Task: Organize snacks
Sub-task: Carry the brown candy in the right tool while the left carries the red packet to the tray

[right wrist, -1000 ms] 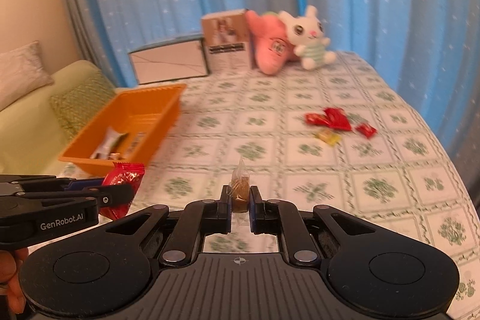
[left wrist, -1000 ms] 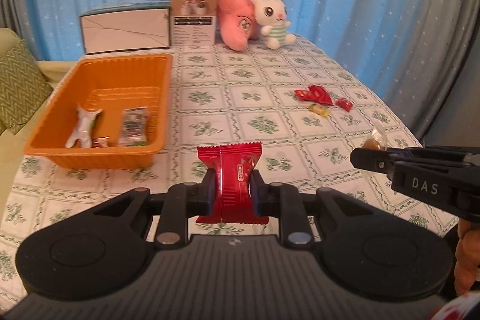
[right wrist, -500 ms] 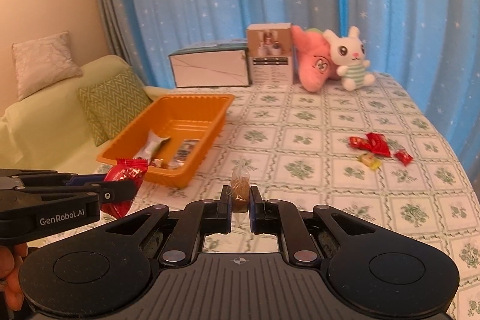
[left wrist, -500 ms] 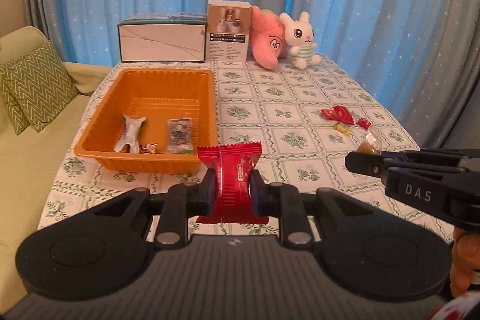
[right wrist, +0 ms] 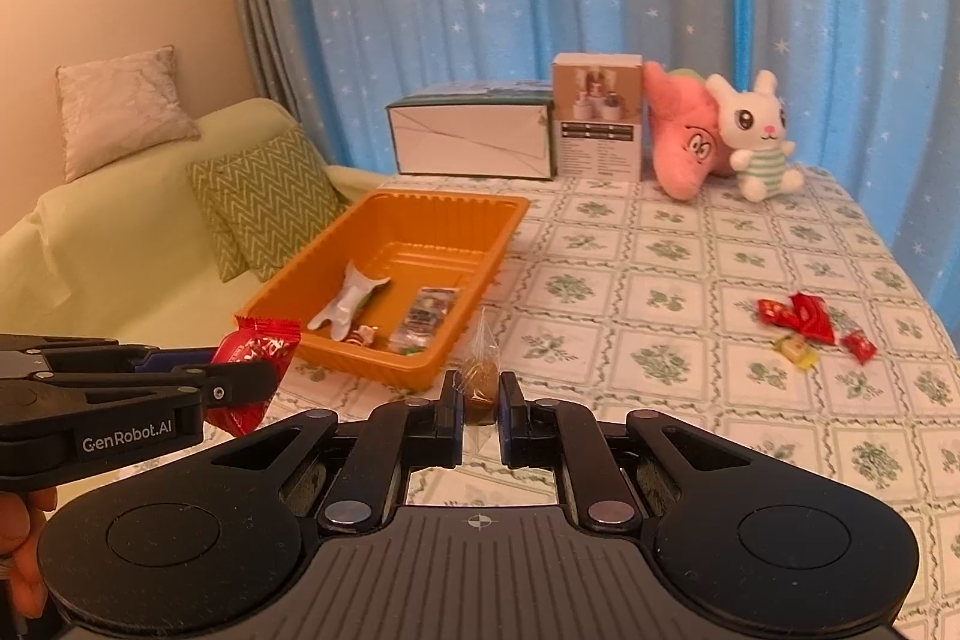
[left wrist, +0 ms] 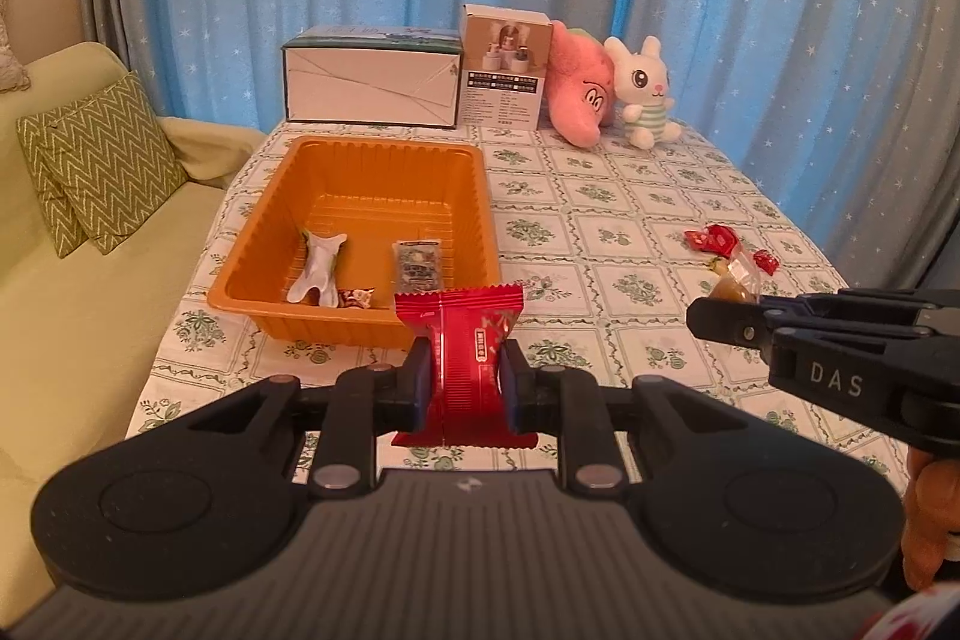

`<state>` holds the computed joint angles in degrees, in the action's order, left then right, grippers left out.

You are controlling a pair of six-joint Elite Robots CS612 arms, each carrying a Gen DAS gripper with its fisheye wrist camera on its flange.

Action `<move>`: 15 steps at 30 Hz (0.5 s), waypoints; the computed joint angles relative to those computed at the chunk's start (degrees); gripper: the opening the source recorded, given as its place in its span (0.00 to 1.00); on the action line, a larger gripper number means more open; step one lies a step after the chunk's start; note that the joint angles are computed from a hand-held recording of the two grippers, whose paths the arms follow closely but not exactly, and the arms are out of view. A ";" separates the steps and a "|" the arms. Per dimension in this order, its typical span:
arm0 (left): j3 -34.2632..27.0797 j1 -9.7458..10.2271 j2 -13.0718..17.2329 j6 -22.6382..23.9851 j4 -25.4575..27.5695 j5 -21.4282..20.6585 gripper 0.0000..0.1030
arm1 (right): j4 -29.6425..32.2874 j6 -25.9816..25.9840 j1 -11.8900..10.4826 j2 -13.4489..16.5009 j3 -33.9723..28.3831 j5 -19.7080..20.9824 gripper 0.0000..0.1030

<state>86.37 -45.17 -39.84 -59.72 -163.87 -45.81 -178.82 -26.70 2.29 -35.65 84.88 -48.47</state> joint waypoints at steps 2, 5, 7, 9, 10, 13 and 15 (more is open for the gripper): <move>0.43 0.22 -0.22 -0.19 0.00 -0.06 0.20 | 0.71 -0.31 0.36 0.25 -0.55 0.11 0.11; 1.03 0.64 -0.48 -0.02 -0.07 -0.10 0.20 | 2.19 -0.90 0.93 0.68 -1.62 0.39 0.11; 1.40 1.01 -0.63 0.25 -0.18 -0.17 0.20 | 3.25 -1.47 1.37 0.92 -2.35 0.61 0.11; 1.79 1.43 -0.77 0.36 -0.58 -0.30 0.20 | 4.21 -1.83 1.89 1.35 -3.33 0.86 0.11; 2.01 1.72 -0.85 0.35 -0.69 -0.33 0.20 | 4.72 -1.97 2.15 1.57 -3.87 0.97 0.11; 2.47 2.64 -1.04 0.84 -0.64 -0.60 0.20 | 6.62 -2.33 3.05 2.48 -5.97 1.00 0.11; 2.49 3.34 -1.10 1.49 -0.08 -0.66 0.20 | 8.01 -2.42 3.71 3.30 -7.71 0.92 0.11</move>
<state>88.87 -41.82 -40.93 -58.22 -163.95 -46.47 -170.80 -29.11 6.00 -32.35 77.17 -47.55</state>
